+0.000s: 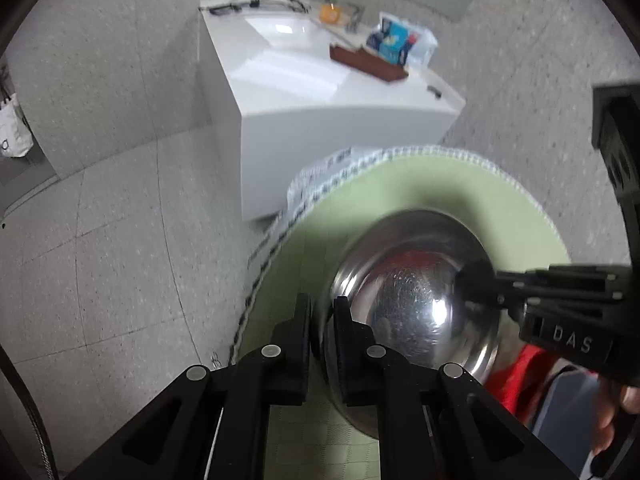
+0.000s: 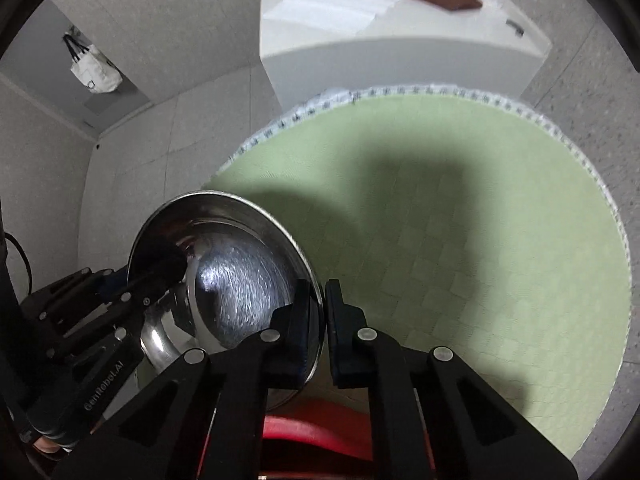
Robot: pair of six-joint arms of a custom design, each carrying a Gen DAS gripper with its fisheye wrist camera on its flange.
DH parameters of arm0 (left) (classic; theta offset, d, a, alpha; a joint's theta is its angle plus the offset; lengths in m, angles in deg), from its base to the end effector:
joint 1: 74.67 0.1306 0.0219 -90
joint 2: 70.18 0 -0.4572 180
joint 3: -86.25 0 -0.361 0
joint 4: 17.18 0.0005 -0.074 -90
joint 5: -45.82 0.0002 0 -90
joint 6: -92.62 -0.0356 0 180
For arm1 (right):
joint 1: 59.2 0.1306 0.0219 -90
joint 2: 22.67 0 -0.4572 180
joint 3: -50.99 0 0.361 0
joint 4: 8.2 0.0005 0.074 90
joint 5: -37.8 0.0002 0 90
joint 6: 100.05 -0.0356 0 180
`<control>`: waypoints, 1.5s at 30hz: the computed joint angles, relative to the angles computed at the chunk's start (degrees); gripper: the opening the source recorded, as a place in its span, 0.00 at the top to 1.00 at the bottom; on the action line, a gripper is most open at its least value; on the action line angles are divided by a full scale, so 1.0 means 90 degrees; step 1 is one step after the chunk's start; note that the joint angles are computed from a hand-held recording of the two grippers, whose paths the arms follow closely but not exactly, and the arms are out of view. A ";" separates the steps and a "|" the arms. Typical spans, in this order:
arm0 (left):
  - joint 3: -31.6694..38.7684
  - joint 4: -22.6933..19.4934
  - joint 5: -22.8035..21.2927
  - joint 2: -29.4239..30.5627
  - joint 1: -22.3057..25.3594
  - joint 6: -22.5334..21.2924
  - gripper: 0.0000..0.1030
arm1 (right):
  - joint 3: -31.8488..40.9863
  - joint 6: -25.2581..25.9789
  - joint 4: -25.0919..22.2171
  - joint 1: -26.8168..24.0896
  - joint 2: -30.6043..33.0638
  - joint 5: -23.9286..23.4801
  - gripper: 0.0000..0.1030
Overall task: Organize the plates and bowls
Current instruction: 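Move to a small steel bowl and grasp its rim with both tools, then carry the small steel bowl and lower it into another steel bowl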
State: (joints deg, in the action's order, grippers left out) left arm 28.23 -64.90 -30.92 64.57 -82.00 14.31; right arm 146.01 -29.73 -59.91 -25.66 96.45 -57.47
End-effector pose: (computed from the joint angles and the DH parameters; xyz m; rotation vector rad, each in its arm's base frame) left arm 0.7420 -0.1042 0.2808 -0.0197 2.6424 -0.4177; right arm 0.4990 0.3341 0.2764 -0.3724 2.9242 0.2856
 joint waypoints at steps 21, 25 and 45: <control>-0.2442 0.1985 -0.1073 -0.2719 -0.1804 0.0895 0.92 | -0.2953 0.0498 0.1069 -0.0809 -0.4430 0.0152 0.94; -0.2773 0.1885 -0.1023 -0.2970 -0.2384 0.0840 0.92 | -0.3687 0.0737 0.0623 -0.1581 -0.5418 -0.0022 0.93; -0.1072 0.0052 -0.1706 -0.1292 -0.3645 0.1002 0.92 | -0.5500 0.1675 0.0277 -0.3347 -0.6302 -0.0630 0.93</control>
State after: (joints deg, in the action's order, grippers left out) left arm 18.59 -64.43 -46.28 52.94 -114.81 23.33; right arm 96.51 -14.66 -57.42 -55.78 39.73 -63.13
